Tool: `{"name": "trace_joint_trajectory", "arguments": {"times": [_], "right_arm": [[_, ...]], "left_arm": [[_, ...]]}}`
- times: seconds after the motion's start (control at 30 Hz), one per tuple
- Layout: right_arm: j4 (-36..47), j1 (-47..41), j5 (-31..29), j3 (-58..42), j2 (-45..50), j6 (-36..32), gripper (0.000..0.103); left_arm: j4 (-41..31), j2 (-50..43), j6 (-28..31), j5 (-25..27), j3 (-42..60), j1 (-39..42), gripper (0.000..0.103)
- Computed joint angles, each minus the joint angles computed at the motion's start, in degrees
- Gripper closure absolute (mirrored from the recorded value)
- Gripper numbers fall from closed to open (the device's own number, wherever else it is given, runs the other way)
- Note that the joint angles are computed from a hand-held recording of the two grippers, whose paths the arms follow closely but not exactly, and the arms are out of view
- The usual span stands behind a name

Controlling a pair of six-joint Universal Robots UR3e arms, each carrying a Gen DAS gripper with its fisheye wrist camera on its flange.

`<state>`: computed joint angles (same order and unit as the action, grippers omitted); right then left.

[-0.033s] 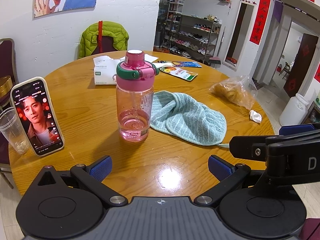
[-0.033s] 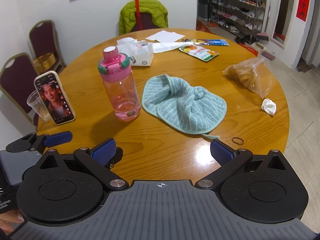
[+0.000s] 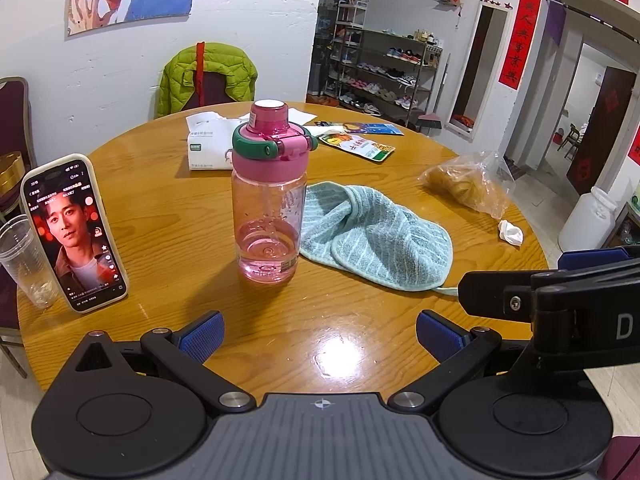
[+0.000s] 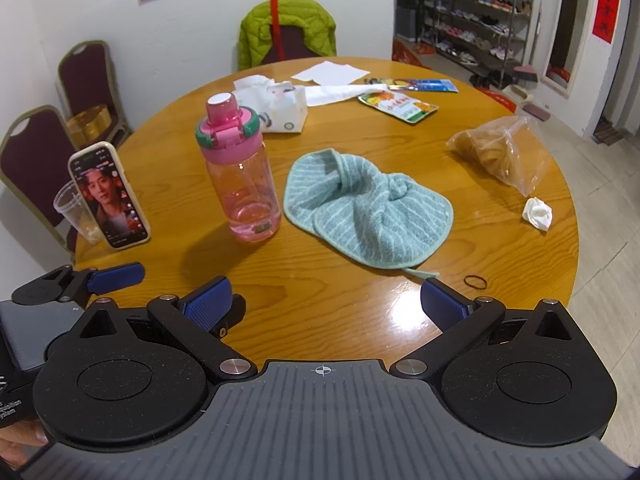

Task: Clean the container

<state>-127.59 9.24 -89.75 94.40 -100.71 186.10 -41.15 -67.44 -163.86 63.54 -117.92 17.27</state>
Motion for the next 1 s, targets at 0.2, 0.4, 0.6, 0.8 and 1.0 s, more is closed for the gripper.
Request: {"name": "trace_joint_trajectory", "arguments": {"times": [0.2, 0.4, 0.6, 0.8, 1.0], "right_arm": [[-1.22, 0.49, -0.62, 0.66, 0.09, 0.15, 0.0], [-0.69, -1.23, 0.55, 1.28, -0.99, -0.75, 0.0], [-0.31, -0.9, 0.48, 1.51, -1.48, -0.56, 0.0], [-0.25, -0.93, 0.64, 0.96, -0.72, -0.55, 0.0], [0.48, -1.36, 0.97, 1.34, -1.76, -0.64, 0.0]], "left_arm": [[0.71, -0.04, -0.18, 0.4, -0.05, -0.04, 0.001], [2.25, -0.17, -1.38, 1.42, -1.16, -1.04, 0.001], [1.83, 0.52, -1.66, 1.55, -1.29, -1.26, 0.001], [0.27, 0.04, -1.18, 1.05, 0.01, -0.74, 0.001], [0.33, 0.06, -1.13, 1.04, -0.16, -0.86, 0.001]]}}
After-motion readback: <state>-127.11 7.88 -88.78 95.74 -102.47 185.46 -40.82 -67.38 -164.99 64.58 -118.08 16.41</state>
